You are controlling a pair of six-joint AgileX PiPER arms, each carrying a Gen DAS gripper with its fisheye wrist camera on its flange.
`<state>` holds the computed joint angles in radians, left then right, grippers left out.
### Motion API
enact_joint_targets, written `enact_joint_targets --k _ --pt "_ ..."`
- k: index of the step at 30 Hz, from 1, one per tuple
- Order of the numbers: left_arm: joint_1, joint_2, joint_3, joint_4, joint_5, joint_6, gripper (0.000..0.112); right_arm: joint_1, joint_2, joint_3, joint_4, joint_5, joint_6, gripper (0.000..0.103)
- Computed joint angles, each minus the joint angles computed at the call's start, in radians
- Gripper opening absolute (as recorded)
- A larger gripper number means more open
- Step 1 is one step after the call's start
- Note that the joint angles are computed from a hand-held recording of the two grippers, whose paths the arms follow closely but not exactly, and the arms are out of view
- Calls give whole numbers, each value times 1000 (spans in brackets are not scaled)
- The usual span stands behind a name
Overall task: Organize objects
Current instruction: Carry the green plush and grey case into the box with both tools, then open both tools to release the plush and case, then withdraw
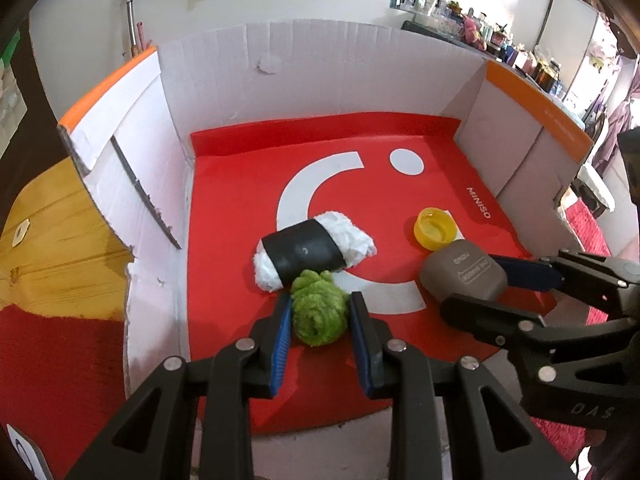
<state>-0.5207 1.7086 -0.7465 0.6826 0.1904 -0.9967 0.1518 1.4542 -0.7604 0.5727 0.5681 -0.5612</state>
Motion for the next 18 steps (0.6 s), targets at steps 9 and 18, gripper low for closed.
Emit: enact_joint_targets --k 9,18 --pt "-22 15 -15 109 19 -120 29 13 8 1 -1 -28 11 50" --pt "-6 15 -3 142 -14 -161 30 -16 12 13 80 -20 -67 50"
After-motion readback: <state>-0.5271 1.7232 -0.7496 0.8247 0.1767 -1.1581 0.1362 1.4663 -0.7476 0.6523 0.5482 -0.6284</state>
